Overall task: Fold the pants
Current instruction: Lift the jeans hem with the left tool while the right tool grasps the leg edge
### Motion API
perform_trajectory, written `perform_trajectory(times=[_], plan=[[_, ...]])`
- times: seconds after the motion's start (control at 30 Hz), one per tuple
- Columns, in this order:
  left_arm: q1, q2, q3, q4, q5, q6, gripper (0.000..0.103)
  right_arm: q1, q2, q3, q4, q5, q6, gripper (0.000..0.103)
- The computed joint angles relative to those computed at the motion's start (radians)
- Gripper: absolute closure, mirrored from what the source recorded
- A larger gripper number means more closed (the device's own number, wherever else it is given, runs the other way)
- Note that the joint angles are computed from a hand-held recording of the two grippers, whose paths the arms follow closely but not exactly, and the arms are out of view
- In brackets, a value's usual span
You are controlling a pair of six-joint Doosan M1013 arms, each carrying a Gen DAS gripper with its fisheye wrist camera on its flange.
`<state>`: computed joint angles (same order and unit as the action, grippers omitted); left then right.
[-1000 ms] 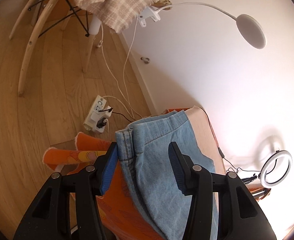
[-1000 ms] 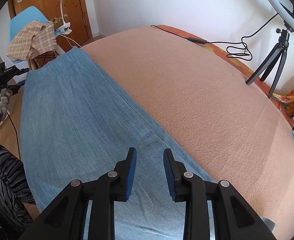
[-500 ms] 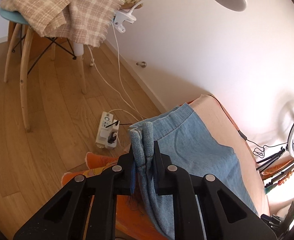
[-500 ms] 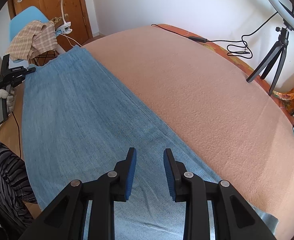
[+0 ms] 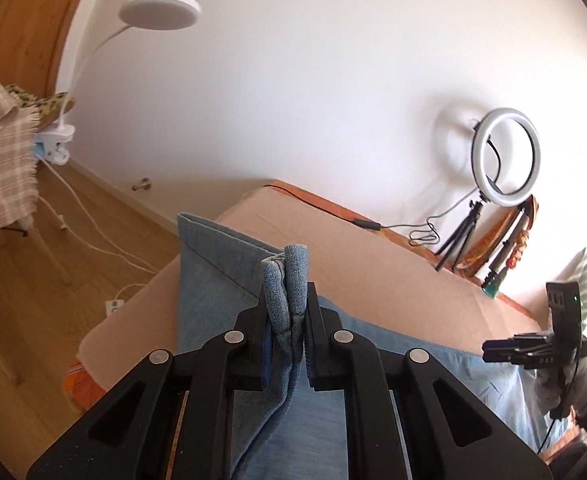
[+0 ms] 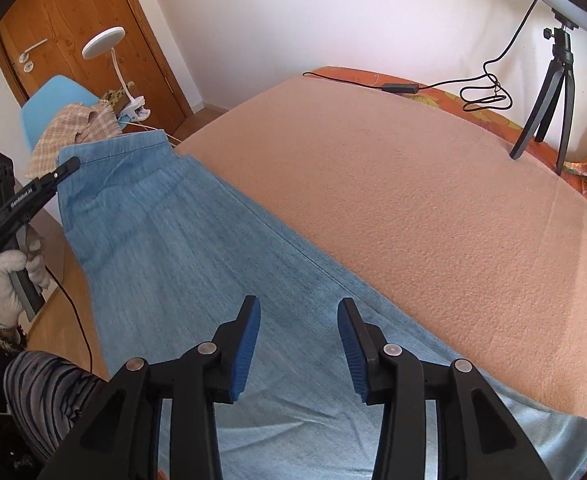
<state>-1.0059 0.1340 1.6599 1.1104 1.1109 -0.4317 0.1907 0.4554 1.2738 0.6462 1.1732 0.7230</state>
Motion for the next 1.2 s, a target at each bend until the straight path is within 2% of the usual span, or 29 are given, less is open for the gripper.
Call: perform_trajectory(times=[0.1, 0.23, 0.47, 0.6, 0.73, 0.87, 1.0, 1.1, 1.2], plan=[[0.013, 0.011, -0.011, -0.025, -0.131, 0.048, 0.092, -0.004, 0.034, -0.036, 0.101, 0.085, 0.061, 0.046], [0.020, 0.026, -0.024, -0.061, -0.225, 0.081, 0.092, 0.006, 0.089, -0.079, 0.234, 0.193, 0.157, 0.041], [0.020, 0.014, -0.013, -0.067, -0.254, 0.065, 0.092, 0.062, 0.177, -0.147, 0.358, 0.293, 0.307, 0.036], [0.020, 0.014, -0.022, -0.097, -0.257, 0.107, 0.092, 0.101, 0.226, -0.195, 0.421, 0.297, 0.404, 0.036], [0.017, 0.011, -0.028, -0.115, -0.254, 0.146, 0.092, 0.144, 0.266, -0.251, 0.425, 0.305, 0.472, 0.037], [0.018, 0.002, -0.027, -0.141, -0.265, 0.181, 0.092, 0.180, 0.290, -0.289, 0.408, 0.291, 0.506, 0.050], [0.015, 0.002, -0.040, -0.207, -0.245, 0.271, 0.092, 0.200, 0.273, -0.293, 0.335, 0.222, 0.499, 0.084], [0.017, 0.006, -0.053, -0.250, -0.233, 0.325, 0.092, 0.213, 0.234, -0.272, 0.265, 0.154, 0.422, 0.093], [0.012, 0.008, -0.063, -0.266, -0.228, 0.354, 0.092, 0.213, 0.197, -0.252, 0.229, 0.097, 0.373, 0.096]])
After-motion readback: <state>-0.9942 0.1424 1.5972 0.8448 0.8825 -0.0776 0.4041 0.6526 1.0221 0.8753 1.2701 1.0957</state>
